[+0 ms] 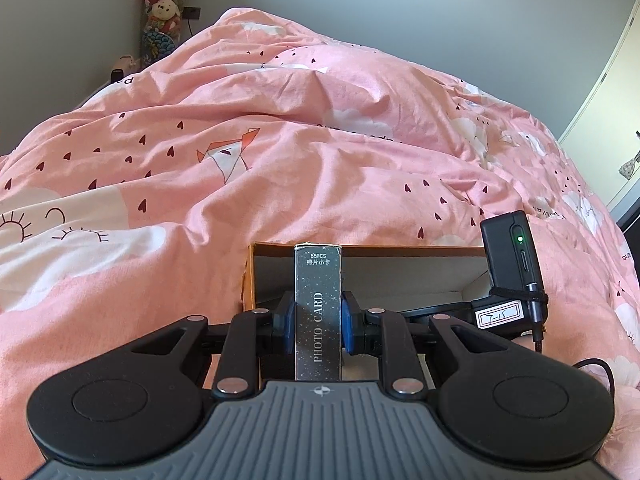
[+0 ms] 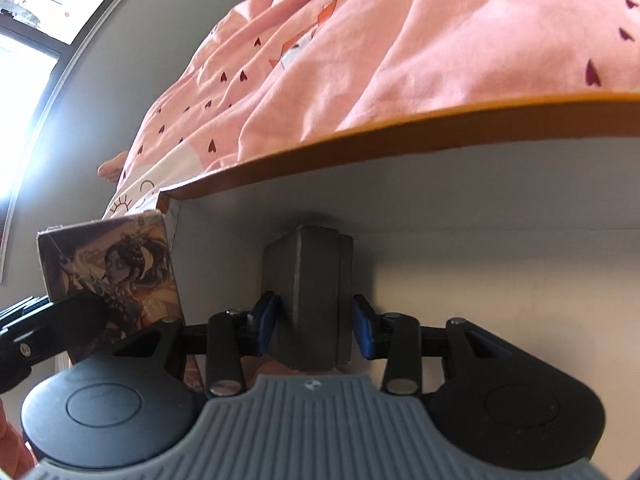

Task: Organize objects
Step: 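Lower the black box into the orange box and open the right gripper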

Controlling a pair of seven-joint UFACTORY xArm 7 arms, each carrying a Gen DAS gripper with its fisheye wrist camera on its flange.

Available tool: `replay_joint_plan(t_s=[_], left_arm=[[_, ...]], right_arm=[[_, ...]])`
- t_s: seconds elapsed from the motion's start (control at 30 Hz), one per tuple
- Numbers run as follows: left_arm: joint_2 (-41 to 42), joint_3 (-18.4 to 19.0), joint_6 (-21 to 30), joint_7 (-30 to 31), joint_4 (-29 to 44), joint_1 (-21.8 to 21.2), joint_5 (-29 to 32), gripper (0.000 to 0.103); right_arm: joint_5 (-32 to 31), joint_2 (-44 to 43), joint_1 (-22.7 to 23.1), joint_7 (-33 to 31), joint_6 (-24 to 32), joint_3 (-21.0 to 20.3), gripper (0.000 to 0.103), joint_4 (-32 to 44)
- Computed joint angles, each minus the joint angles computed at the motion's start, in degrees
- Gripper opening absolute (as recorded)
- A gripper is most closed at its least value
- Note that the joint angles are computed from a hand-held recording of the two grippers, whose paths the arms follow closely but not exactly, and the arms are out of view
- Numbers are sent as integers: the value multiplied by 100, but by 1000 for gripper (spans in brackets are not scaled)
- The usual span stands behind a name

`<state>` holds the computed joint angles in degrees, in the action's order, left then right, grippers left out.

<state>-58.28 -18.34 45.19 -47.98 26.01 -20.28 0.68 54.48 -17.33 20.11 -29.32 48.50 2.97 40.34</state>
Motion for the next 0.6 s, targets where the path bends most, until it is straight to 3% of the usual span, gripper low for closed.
replay_joint_plan(t_s=[0.1, 0.2, 0.3, 0.37, 0.43, 0.6], left_arm=[[-1, 2, -4, -12, -5, 0, 4, 25], [-6, 6, -8, -15, -10, -6, 4, 25], [9, 19, -1, -1, -5, -12, 1, 25], [36, 37, -8, 26, 2, -14, 1, 25], [103, 27, -41, 55, 11, -10, 14, 25], [360, 50, -150, 234, 67, -55, 49, 25]], right_arm=[[-114, 69, -25, 150, -8, 46, 45, 55], [-666, -7, -46, 449, -225, 193, 52, -2], [-703, -143, 8, 432, -241, 100, 51, -113], [-537, -234, 49, 287, -209, -41, 27, -204], [-312, -192, 84, 110, -11, -164, 15, -168], [-258, -235, 40, 64, -1, -115, 15, -209]])
